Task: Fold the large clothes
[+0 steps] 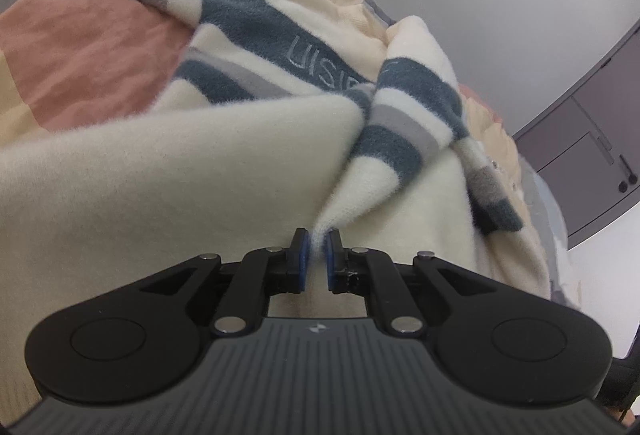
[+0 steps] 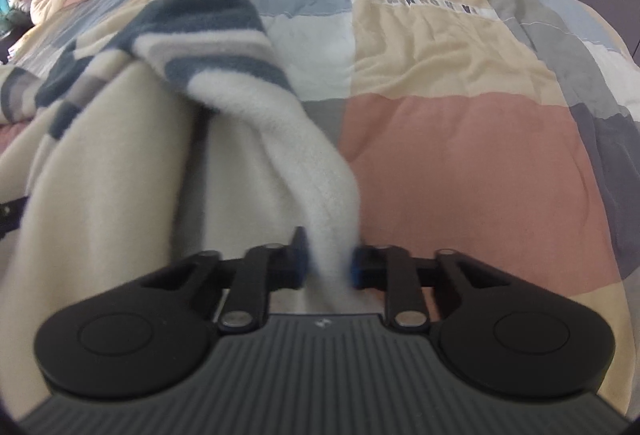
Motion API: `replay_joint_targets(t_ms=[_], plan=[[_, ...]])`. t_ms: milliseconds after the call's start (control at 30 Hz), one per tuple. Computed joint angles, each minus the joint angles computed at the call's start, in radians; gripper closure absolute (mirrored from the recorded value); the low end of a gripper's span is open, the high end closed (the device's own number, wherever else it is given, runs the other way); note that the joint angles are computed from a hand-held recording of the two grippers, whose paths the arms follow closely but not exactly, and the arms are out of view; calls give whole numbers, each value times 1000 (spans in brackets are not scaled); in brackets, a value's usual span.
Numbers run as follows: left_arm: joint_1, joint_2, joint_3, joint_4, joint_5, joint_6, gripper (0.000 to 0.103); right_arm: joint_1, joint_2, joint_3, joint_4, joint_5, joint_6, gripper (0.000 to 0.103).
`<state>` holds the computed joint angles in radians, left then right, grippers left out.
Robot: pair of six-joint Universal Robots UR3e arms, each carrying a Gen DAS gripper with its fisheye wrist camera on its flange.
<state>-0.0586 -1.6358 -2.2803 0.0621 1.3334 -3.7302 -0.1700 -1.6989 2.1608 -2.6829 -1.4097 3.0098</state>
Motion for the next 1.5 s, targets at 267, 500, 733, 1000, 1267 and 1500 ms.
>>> replay_joint_targets(t_ms=[267,500,733,1000,1267,1500], plan=[[182,32,-144,192,-339,-80,63,-92,45,-244,119,-54,-82,87],[218,-126,-169,543,-457,-212,58,-110,383,-877,221,-218,-145,88],[187,-205,-123,629,-423,-239,58,-98,700,-1438,123,-287,-268,88],[141,-244,-68,562,-414,-199,58,-206,527,-695,-309,-239,-419,87],[74,-262,-33,510,-340,-175,58,-495,159,-65,-312,344,-482,85],[-41,-222,17,339,-119,-76,57,-462,84,-72,-80,412,-550,53]])
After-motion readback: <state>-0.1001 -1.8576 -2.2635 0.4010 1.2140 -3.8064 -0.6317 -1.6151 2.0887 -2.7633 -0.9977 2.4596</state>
